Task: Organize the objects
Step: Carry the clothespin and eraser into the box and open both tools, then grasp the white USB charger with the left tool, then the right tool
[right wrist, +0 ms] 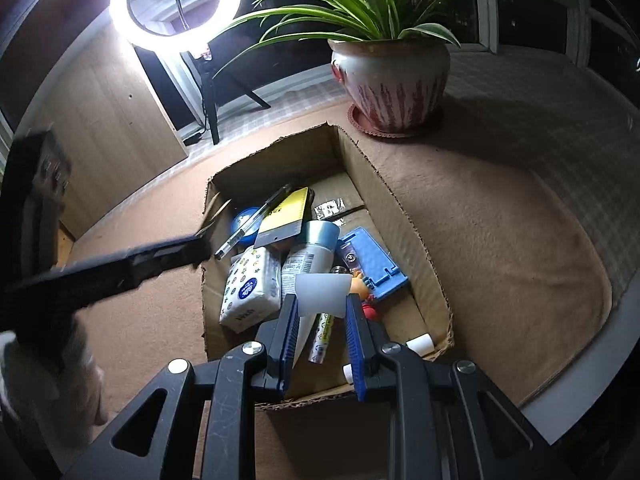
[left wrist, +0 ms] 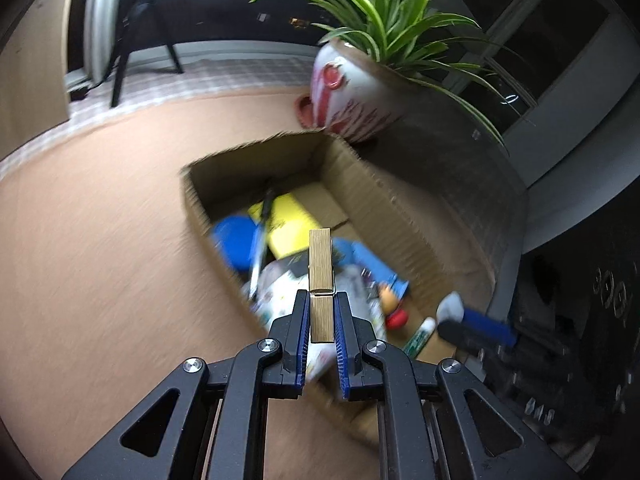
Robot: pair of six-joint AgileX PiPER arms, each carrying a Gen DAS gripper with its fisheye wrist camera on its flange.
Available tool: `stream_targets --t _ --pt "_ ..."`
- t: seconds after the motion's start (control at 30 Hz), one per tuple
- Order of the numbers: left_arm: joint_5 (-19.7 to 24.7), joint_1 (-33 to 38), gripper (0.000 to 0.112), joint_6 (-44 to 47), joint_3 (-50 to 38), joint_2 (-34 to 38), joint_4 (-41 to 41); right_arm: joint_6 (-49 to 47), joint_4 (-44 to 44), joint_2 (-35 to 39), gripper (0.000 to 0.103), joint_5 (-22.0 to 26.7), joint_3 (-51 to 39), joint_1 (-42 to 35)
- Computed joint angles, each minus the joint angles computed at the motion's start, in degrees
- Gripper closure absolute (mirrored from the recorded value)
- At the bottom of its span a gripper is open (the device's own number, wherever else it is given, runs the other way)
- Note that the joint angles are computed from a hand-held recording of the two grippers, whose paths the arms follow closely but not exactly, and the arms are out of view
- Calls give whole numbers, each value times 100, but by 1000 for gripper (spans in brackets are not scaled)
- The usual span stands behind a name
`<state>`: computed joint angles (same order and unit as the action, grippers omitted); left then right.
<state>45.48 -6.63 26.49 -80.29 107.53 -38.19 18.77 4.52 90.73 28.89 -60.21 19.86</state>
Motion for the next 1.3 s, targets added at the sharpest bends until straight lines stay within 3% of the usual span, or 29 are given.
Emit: stream_targets --t 0.17,0.23,0.27,0.3,0.33,0.37,0.6,0.8,1.3 --pt "141 -370 100 -422 -968 572 271 -469 339 26 81 -25 -34 -92" --pt "83 -505 100 -636 -1257 747 474 -610 425 8 75 -90 -18 -113" --pt "-20 -536 98 -674 -1292 781 518 -603 402 -6 65 -72 -21 -110" --pt "-45 -568 80 -788 -1374 837 597 -545 362 -37 58 -76 -7 -110" --pt "85 -573 49 -942 -1587 980 645 -541 386 -99 48 -147 57 -123" --pt "137 -557 39 -966 -1672 1043 592 -607 453 -151 46 -189 104 -142" --pt "13 -426 38 -878 -1408 921 708 -839 826 -271 46 -137 160 -254" --pt "-105 -19 39 -544 -682 488 512 -662 870 -331 46 -102 127 -141" --pt "-207 1917 39 386 1057 -691 380 -74 556 184 46 -38 -556 856"
